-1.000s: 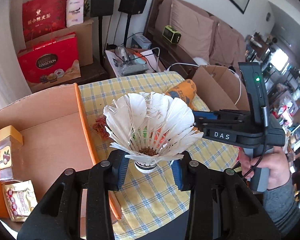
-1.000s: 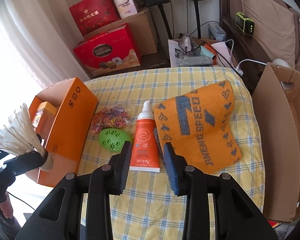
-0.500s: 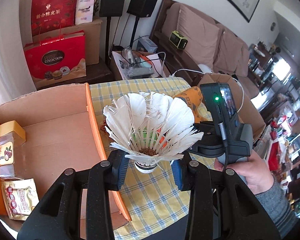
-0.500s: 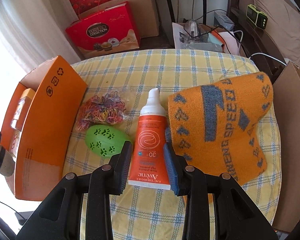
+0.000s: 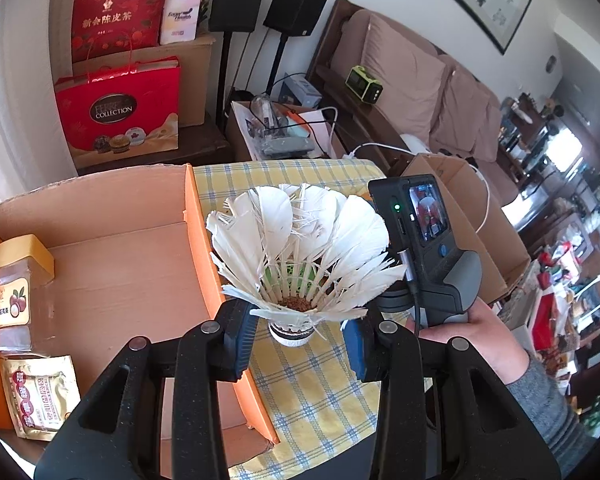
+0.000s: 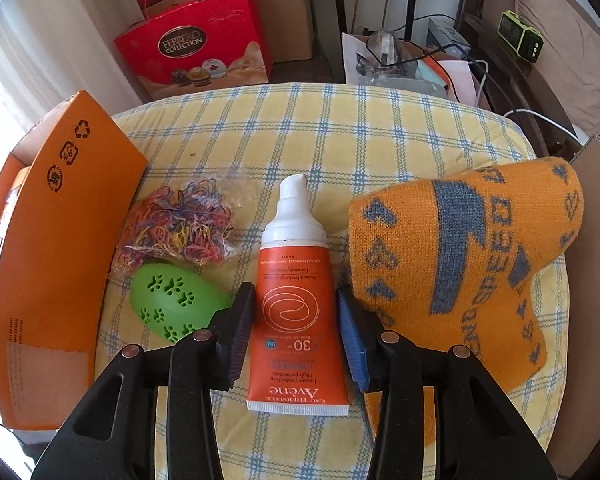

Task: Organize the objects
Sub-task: 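Hold the shuttlecock up with the left tool while the right tool grasps the orange sunscreen tube, then carry shuttlecock and sunscreen tube into the box and open both tools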

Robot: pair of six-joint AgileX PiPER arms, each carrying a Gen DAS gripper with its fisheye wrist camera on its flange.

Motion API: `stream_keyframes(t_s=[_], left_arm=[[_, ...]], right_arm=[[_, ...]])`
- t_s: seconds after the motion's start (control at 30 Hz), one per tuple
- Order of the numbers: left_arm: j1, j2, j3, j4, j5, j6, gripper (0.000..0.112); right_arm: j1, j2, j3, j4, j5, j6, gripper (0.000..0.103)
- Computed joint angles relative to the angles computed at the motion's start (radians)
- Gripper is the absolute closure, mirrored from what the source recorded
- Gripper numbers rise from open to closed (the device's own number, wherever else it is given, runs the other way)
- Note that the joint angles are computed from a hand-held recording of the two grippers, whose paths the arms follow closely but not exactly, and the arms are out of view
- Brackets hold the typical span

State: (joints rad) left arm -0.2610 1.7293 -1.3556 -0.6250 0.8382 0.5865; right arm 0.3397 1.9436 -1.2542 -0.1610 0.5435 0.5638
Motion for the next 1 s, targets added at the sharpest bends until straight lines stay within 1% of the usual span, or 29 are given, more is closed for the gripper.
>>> stream_keyframes(t_s=[0.17, 0.27, 0.33, 0.4, 0.53, 0.63, 0.73, 1.0], left_arm=[[0.025, -0.004, -0.002, -0.01, 0.011, 0.003, 0.077], [0.044, -0.005, -0.007, -0.022, 0.021, 0.01, 0.077], [0.055, -0.008, -0.009, -0.023, 0.021, 0.009, 0.077], [0.07, -0.012, -0.011, -0.029, 0.024, 0.013, 0.077], [0.107, -0.01, -0.018, -0.024, 0.03, 0.011, 0.077], [0.134, 0.004, -0.033, 0.012, 0.035, -0.01, 0.077], [0.166, 0.024, -0.05, 0.042, 0.051, -0.031, 0.077], [0.253, 0.081, -0.087, 0.084, 0.107, -0.045, 0.077]], right_arm=[[0.0, -0.009, 0.012, -0.002, -0.027, 0.013, 0.063], [-0.001, -0.036, 0.034, -0.002, -0.052, 0.024, 0.063], [-0.001, -0.057, 0.038, 0.001, -0.052, 0.025, 0.063], [0.002, -0.083, 0.04, -0.009, -0.049, 0.037, 0.063], [0.008, -0.137, 0.033, 0.017, -0.028, 0.012, 0.063], [0.027, -0.178, 0.025, 0.026, -0.015, 0.003, 0.063], [0.045, -0.207, 0.01, 0.079, -0.01, -0.041, 0.063], [0.118, -0.189, -0.128, 0.169, 0.049, -0.123, 0.063]])
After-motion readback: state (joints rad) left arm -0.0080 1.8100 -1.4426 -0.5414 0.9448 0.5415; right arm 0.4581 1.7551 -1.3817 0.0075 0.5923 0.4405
